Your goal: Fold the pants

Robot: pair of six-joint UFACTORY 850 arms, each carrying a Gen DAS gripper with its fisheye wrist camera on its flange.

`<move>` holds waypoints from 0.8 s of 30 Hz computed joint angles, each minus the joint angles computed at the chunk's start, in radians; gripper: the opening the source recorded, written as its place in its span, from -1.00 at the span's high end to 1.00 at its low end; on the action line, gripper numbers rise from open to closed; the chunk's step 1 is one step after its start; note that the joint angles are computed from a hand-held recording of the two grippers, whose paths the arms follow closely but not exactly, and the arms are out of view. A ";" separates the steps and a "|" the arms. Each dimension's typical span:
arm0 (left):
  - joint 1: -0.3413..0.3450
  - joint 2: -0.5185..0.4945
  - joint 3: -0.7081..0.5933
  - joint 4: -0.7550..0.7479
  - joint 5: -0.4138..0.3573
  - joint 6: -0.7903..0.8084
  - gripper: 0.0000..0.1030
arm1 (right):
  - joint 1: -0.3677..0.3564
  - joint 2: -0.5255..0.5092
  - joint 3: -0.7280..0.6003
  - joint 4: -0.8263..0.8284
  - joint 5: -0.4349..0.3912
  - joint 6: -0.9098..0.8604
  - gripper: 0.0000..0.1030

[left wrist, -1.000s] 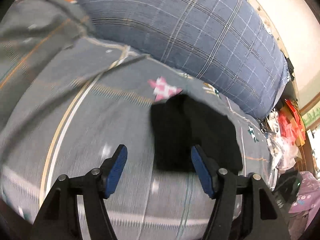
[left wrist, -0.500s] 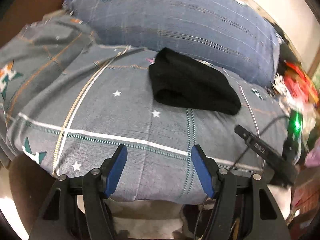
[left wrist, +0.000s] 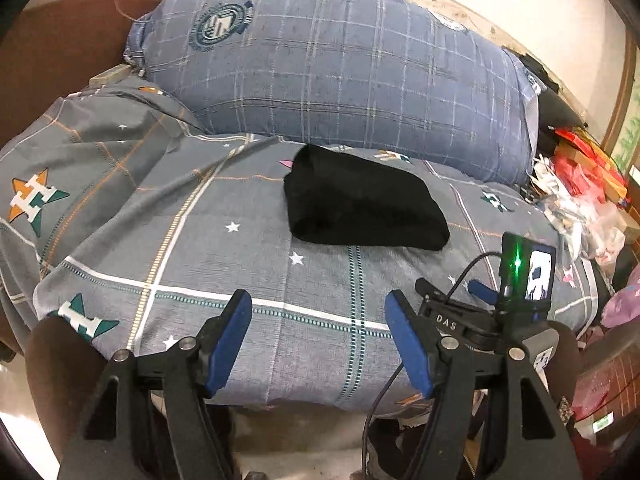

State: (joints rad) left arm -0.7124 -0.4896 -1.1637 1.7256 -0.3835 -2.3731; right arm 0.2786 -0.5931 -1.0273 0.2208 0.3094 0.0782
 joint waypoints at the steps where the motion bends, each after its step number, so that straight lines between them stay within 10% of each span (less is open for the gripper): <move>1: 0.005 0.005 0.008 0.022 -0.001 -0.036 -0.33 | 0.003 -0.003 -0.003 0.025 -0.002 -0.031 -0.90; 16: 0.068 -0.027 0.035 0.239 0.090 -0.337 -0.33 | 0.035 -0.017 0.029 0.140 0.121 -0.185 -1.00; 24: 0.120 -0.084 -0.002 0.136 0.165 -0.220 -0.33 | 0.052 -0.023 0.070 0.125 0.248 -0.162 -1.00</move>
